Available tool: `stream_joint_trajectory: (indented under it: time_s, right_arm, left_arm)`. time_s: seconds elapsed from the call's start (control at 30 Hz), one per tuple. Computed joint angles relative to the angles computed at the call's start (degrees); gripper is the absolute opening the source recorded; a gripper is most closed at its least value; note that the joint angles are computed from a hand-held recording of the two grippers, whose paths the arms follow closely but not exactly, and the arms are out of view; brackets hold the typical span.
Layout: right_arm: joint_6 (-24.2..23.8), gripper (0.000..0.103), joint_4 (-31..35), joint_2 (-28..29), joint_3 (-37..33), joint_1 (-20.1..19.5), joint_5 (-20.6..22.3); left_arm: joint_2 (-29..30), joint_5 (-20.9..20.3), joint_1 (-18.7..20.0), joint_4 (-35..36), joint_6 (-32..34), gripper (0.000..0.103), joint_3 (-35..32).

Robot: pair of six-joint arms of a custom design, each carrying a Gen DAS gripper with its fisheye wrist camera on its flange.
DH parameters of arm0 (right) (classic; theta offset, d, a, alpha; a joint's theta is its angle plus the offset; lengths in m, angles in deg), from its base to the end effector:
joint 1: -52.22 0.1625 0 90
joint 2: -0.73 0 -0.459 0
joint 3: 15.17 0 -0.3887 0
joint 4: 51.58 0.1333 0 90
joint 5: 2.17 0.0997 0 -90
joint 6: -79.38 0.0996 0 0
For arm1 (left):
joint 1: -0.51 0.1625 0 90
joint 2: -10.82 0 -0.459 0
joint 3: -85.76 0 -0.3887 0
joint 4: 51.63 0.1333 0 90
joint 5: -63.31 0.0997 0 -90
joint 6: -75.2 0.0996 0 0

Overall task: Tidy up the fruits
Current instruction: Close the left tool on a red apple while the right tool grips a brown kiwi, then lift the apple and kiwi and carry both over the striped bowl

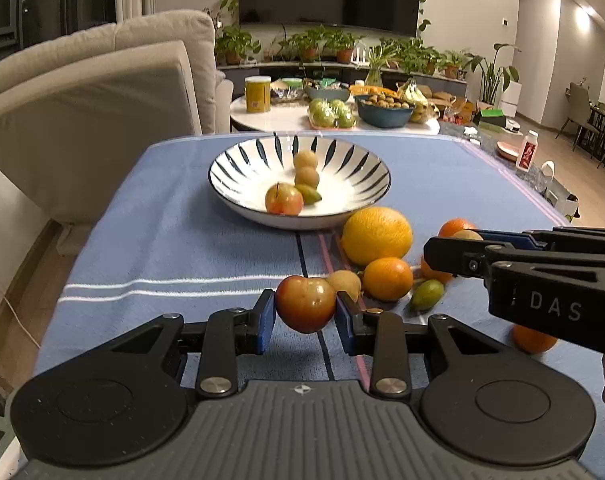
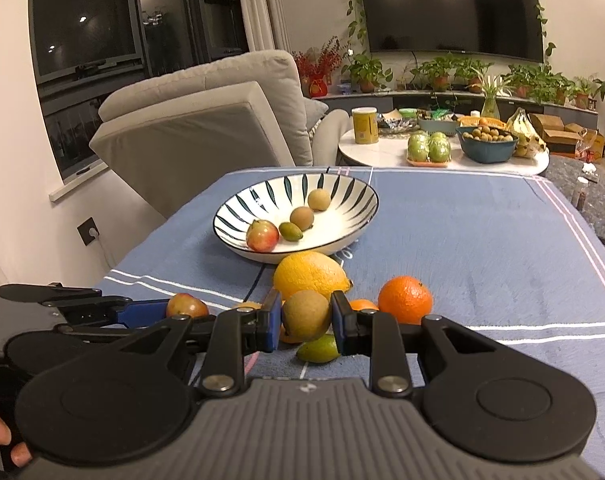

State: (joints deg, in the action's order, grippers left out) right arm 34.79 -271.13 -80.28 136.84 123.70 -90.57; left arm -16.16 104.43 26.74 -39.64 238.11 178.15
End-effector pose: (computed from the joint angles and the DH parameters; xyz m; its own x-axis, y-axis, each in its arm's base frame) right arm 0.0226 -0.3611 0.2814 -0.7967 -0.1373 0.5885 -0.5527 0.5594 -0.6178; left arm -0.3455 -0.4025 -0.0684 -0.6760 0.3677 -0.6386 0.7080 0.5643 -0.4246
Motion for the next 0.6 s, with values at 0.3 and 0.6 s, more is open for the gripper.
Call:
stream_joint_trajectory:
  time_s: [0.3, 0.6]
  right_arm:
    - [0.1, 0.079, -0.3, -0.8, -0.3, 0.7, 0.7]
    - [0.5, 0.079, 0.9, -0.2, -2.4, 1.7, 0.1]
  left_arm:
    - [-1.4, -1.2, -1.3, -2.4, 2.3, 0.03, 0.8]
    - [-1.2, -1.5, -0.4, -2.7, 5.3, 0.03, -1.4]
